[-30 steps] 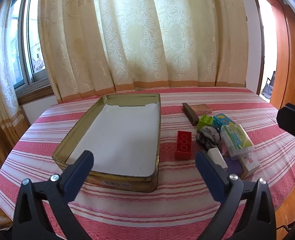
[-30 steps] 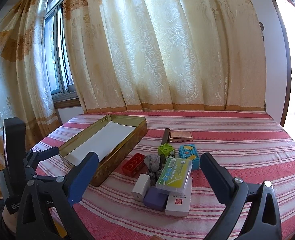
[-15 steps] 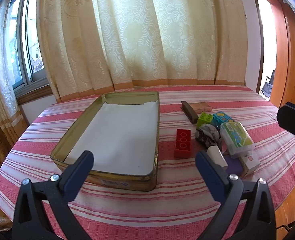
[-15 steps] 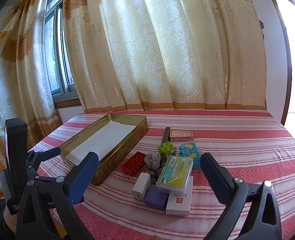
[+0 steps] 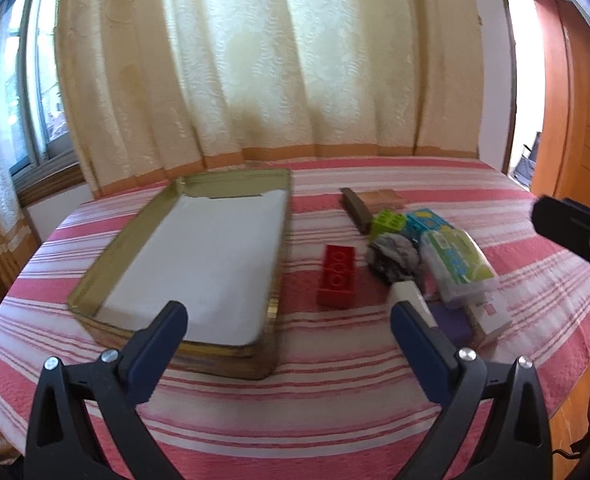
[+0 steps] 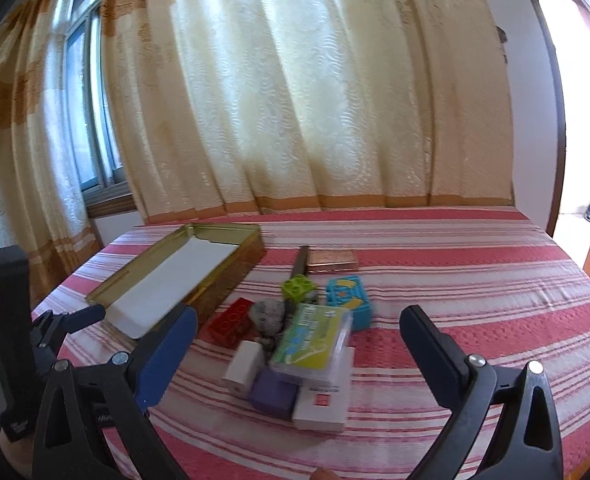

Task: Organize rigid objects
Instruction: 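Grasp the white charger plug with the left gripper while the right grasps the floss box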

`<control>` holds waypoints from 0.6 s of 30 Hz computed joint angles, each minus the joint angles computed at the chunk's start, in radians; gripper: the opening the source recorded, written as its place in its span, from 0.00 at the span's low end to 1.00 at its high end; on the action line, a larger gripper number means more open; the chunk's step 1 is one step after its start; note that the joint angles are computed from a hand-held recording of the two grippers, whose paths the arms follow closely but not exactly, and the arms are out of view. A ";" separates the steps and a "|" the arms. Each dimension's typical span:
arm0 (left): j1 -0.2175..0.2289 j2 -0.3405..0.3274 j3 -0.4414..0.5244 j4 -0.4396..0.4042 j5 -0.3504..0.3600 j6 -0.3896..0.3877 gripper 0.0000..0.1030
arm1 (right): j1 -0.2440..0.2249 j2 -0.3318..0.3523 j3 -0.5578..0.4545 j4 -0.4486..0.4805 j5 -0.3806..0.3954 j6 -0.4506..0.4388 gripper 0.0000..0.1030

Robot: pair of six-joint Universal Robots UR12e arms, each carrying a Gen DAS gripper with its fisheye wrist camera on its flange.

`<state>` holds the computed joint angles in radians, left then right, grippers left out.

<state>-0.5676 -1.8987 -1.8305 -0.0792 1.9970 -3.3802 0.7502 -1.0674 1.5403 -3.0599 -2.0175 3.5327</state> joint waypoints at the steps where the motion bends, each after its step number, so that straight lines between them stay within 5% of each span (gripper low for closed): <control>1: -0.003 -0.006 0.006 -0.003 -0.001 0.006 1.00 | -0.003 -0.001 0.003 0.003 -0.004 0.006 0.99; 12: -0.020 -0.061 0.078 -0.070 -0.073 0.041 0.91 | -0.033 -0.006 0.034 0.021 0.016 0.066 0.99; 18: -0.013 -0.071 0.103 -0.132 -0.138 0.045 0.64 | -0.042 -0.010 0.048 0.017 0.030 0.083 0.99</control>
